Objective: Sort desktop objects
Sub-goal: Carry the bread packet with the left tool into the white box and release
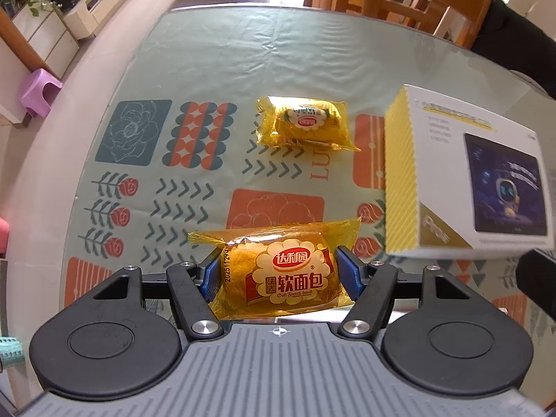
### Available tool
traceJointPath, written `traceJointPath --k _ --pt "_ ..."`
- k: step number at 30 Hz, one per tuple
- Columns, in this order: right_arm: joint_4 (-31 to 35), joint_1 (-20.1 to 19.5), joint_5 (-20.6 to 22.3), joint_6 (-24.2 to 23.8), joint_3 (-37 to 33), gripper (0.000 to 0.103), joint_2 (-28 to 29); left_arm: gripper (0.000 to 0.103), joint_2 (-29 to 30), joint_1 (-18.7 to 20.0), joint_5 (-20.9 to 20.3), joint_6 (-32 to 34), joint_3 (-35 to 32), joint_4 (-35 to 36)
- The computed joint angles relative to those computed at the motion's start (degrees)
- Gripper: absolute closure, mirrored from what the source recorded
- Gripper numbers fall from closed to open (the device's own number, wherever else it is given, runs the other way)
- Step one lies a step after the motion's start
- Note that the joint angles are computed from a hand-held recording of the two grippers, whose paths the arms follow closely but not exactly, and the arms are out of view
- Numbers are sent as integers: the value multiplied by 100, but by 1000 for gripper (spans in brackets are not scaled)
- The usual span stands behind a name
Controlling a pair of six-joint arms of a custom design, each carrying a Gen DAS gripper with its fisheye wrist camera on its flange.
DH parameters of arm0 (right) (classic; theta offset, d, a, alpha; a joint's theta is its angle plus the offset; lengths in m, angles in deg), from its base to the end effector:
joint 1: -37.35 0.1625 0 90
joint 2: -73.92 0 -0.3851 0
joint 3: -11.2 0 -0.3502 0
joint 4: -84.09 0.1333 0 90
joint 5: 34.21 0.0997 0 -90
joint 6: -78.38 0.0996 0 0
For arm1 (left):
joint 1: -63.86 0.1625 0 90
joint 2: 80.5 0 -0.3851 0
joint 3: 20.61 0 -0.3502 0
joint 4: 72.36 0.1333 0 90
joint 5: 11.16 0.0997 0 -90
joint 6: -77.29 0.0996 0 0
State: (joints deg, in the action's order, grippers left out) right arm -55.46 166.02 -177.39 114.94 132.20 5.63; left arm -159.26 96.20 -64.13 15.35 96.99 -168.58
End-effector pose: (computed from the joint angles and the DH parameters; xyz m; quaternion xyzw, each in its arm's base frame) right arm 0.3235 -0.3186 0.1766 0.0288 -0.8935 0.2536 0.3695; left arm -0.2252 -0.3714 0.1999 0.0551 0.9128 -0.1295 0.3835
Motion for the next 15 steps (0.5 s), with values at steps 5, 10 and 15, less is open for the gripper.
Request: traceJointPath --k 5,10,15 --pt "451 326 -168 517 36 0 -178 21 -424 -382 -128 -213 120 274" --pt "928 603 -279 1063 64 0 -318 21 -730 -744 -279 -301 216 445" --pt "1475 797 -412 1657 103 0 -498 21 -873 -1014 -624 -348 335 489"
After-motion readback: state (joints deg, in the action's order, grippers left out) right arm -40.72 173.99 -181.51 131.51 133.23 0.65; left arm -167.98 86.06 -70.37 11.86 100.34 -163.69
